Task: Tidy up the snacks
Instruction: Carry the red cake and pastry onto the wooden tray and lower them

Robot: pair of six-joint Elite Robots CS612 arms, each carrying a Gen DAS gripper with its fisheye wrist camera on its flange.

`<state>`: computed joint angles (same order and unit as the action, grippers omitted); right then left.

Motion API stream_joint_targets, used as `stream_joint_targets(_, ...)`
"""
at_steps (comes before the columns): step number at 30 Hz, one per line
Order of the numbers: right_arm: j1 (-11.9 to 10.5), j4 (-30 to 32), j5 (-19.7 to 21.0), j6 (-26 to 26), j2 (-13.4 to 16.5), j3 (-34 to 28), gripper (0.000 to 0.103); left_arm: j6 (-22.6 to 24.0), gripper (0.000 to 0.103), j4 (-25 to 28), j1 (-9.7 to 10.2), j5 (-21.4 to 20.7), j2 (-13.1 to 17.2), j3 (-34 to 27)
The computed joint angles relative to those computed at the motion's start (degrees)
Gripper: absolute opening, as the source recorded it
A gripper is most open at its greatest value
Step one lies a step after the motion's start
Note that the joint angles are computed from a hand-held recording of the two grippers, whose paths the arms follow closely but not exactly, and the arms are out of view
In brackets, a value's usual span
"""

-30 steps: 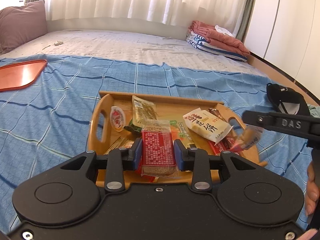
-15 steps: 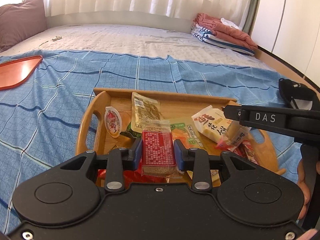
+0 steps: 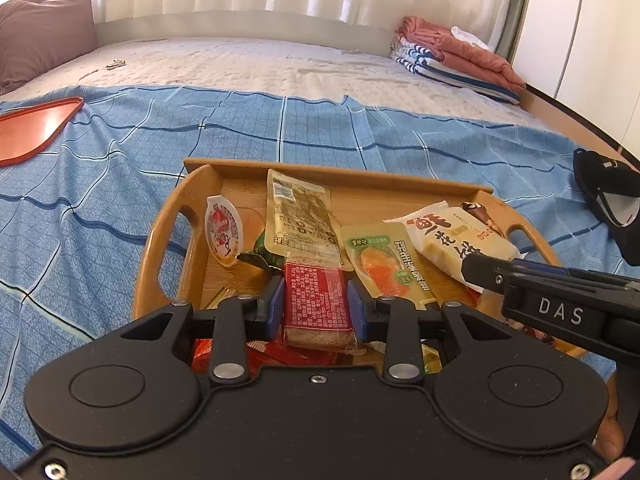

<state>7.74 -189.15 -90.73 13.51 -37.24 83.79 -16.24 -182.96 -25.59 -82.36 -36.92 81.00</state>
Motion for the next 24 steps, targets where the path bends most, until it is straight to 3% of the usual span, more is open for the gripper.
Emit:
stream_joint_targets(12, -0.3, 1.6, -0.1, 1.8, 0.6, -0.2, 0.050, 1.5, 0.033, -0.4, -0.34, 0.9, 0.2, -0.1)
stream_joint_targets(14, -0.4, 1.1, 0.4, 2.3, 0.7, 0.0, 0.053, 1.4, 0.033, -0.5, -0.36, 1.0, 0.2, -0.1)
stream_joint_targets(15, -0.5, 0.4, 0.6, 2.7, 0.6, 0.2, 0.064, 1.4, 0.033, -0.6, -0.40, 1.2, 0.2, 0.0)
stream_joint_targets(18, -0.6, -0.9, 1.5, 3.1, 0.3, 0.6, 0.080, 1.7, 0.046, -1.3, -0.59, 2.3, -0.1, 0.4)
stream_joint_targets(20, -0.6, -1.0, 1.4, 2.5, -0.1, 0.8, 0.080, 2.1, 0.052, -1.8, -0.76, 3.3, -0.4, 0.8)
stream_joint_targets(24, -0.5, -2.0, 1.3, 2.3, -0.9, 1.6, 0.086, 1.8, 0.074, -2.4, -0.81, 4.1, -1.5, 2.1)
